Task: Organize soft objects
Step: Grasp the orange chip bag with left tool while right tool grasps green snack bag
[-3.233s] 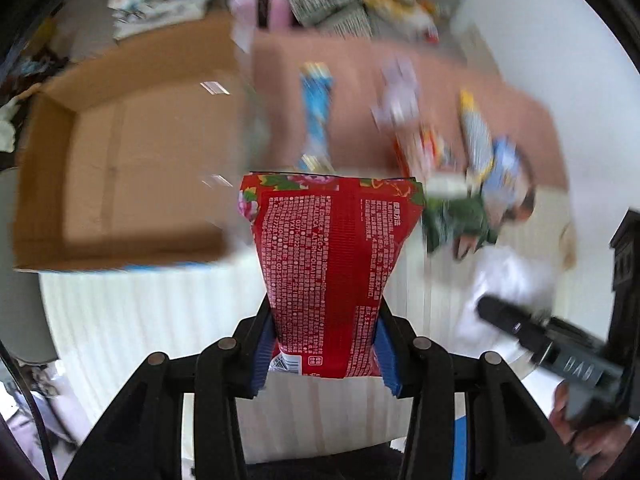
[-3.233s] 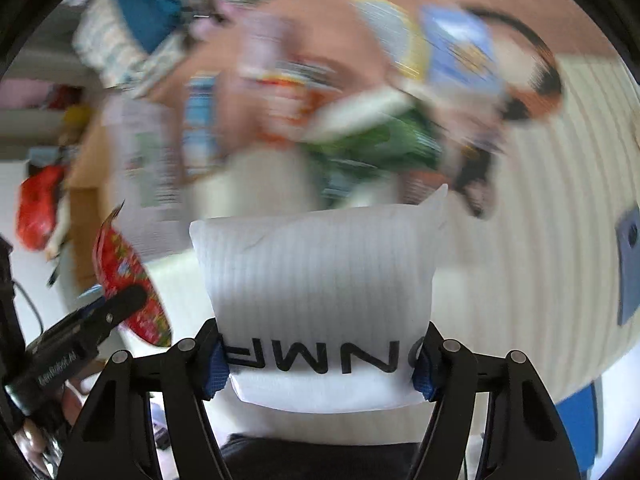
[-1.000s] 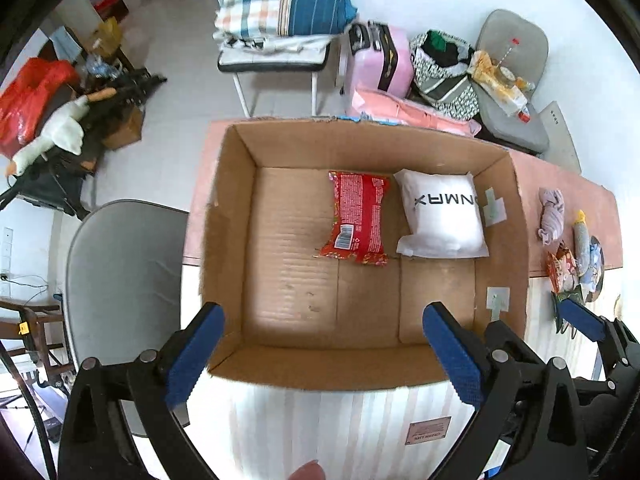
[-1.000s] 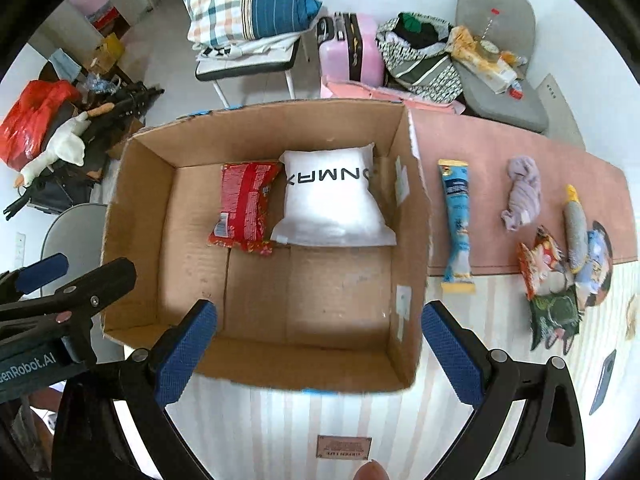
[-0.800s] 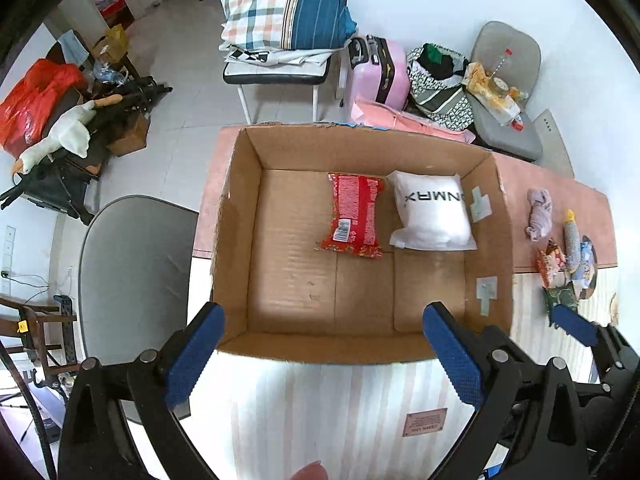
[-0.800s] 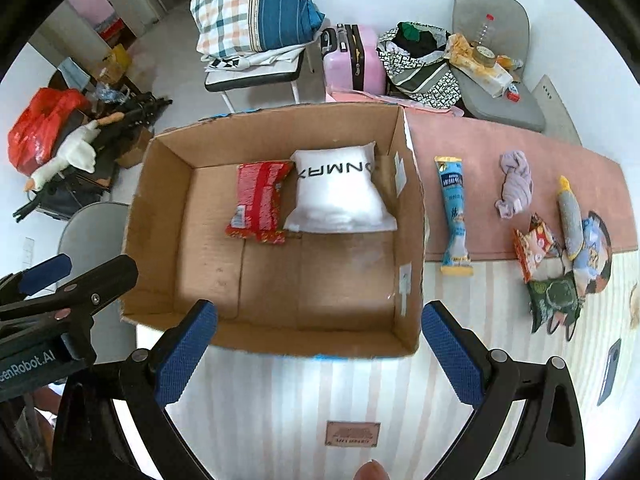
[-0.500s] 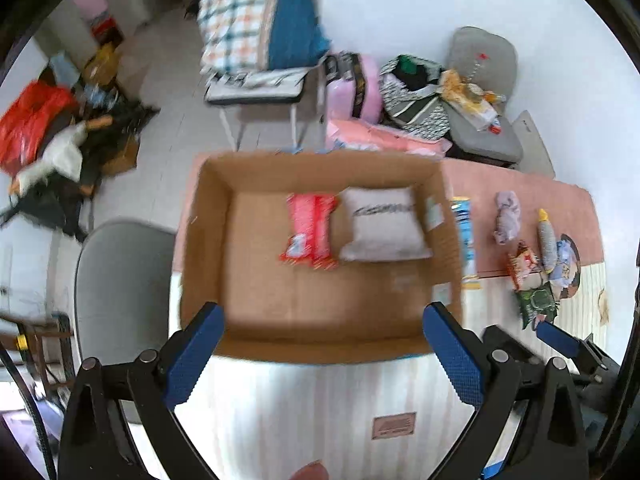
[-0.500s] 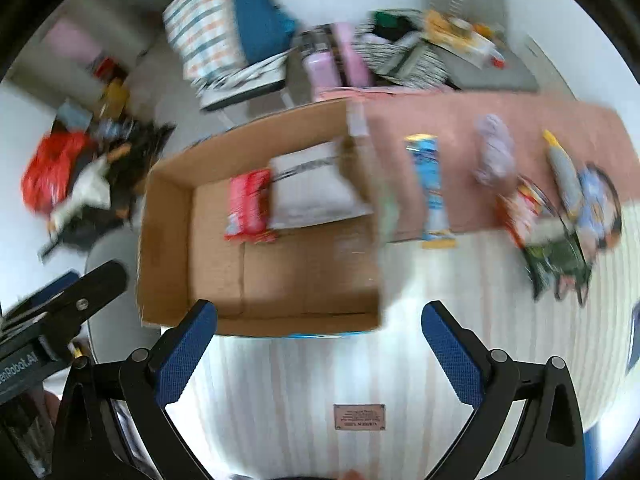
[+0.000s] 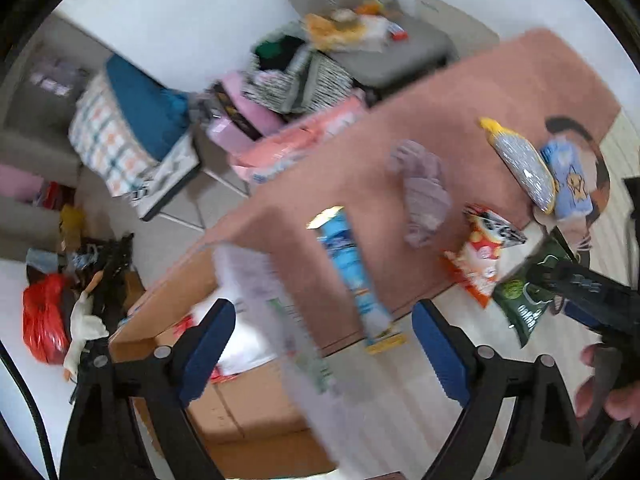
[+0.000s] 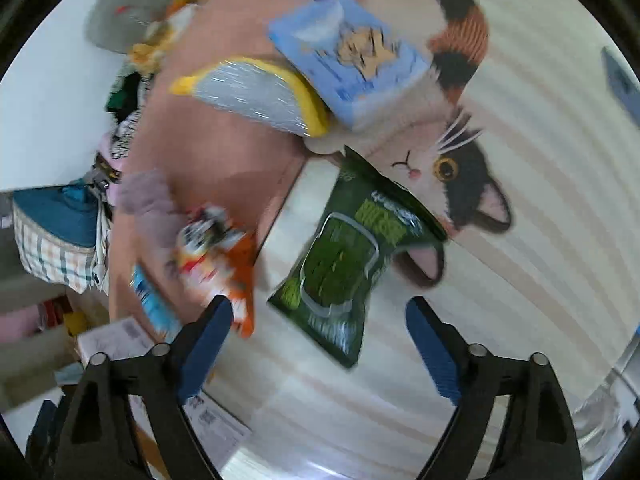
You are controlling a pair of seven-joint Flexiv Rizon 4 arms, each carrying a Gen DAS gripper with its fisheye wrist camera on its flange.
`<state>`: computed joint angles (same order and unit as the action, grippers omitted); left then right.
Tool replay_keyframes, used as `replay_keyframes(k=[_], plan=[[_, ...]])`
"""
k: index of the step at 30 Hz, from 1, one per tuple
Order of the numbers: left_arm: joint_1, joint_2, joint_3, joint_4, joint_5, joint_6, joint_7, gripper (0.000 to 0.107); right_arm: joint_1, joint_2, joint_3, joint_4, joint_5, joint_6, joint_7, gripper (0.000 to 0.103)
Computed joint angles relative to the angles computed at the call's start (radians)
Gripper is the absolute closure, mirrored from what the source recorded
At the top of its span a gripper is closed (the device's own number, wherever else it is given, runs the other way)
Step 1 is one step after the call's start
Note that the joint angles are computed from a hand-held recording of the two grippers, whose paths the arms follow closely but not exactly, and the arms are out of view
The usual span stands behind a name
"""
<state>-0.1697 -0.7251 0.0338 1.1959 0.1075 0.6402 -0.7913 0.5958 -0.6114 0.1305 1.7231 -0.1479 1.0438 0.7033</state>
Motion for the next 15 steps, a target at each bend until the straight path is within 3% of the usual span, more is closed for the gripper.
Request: replay_keyframes(k=[2, 5, 8, 13, 15], plan=[[-0.027, -0.021, 0.007, -0.019, 0.020, -0.019, -0.017, 0.016, -0.039, -0.035, 0.037, -0.007, 0.047, 0.027, -0.048, 0.040], [-0.047, -0.041, -0.006, -0.036, 0.023, -0.073, 0.002, 0.016, -0.052, -0.043, 0.060, 0.002, 0.075, 0.038, -0.108, 0.051], [-0.068, -0.074, -0.018, -0.081, 0.023, -0.166, 0.038, 0.016, -0.103, -0.030, 0.130, 0.007, 0.106, -0.011, -0.280, 0.058], [-0.112, -0.159, -0.020, -0.179, 0.040, -0.303, 0.090, 0.016, -0.120, 0.030, 0.160, 0.037, 0.160, -0.147, -0.478, 0.060], [-0.133, -0.190, -0.009, -0.204, 0.060, -0.323, 0.087, 0.016, -0.104, 0.054, 0.140, 0.059, 0.160, -0.173, -0.490, 0.052]])
